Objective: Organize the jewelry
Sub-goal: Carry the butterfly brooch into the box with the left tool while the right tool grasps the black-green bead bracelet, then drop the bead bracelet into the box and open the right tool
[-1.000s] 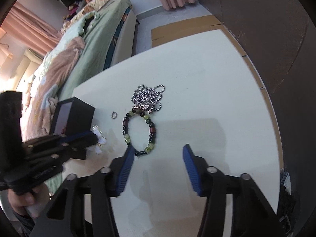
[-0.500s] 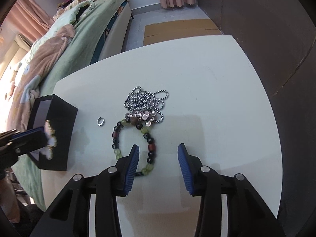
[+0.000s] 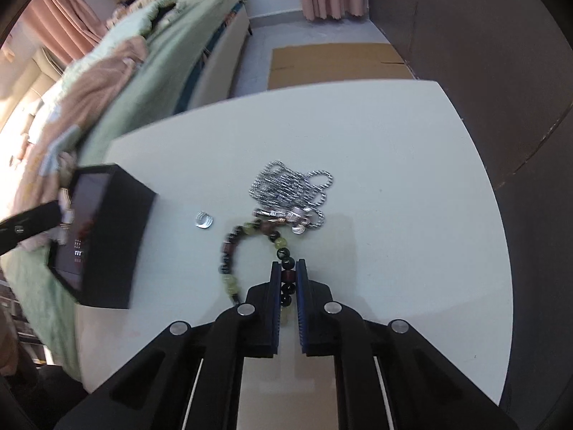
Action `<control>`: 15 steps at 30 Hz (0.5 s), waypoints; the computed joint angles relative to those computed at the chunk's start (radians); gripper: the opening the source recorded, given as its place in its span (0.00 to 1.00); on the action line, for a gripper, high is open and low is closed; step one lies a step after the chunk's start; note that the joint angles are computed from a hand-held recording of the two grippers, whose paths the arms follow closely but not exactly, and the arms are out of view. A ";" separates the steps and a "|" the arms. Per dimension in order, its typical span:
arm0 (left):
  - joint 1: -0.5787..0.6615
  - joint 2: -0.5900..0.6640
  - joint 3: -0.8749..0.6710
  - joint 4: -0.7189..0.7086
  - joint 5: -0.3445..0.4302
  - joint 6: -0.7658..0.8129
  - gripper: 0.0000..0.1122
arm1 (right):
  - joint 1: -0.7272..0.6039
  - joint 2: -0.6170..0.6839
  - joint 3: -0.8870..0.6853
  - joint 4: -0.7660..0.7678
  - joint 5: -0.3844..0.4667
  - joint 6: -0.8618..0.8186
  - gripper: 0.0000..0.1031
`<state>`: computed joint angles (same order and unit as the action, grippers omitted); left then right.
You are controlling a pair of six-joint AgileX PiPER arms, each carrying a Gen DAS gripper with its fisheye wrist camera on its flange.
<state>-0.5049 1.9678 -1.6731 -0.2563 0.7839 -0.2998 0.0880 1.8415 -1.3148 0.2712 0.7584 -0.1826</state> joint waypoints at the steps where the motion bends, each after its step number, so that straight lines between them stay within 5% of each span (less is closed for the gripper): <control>1: 0.005 -0.005 0.009 0.002 -0.001 -0.003 0.11 | -0.004 -0.012 0.007 0.028 -0.003 -0.018 0.08; 3: 0.010 -0.010 0.020 0.001 0.003 -0.001 0.17 | -0.010 -0.045 0.026 0.089 -0.014 -0.054 0.08; 6: 0.005 -0.035 0.046 0.061 -0.020 -0.052 0.48 | -0.024 -0.103 0.057 0.217 -0.022 -0.134 0.08; 15: 0.047 -0.137 0.184 0.105 -0.075 -0.055 0.62 | 0.054 -0.205 0.077 0.369 -0.081 -0.175 0.08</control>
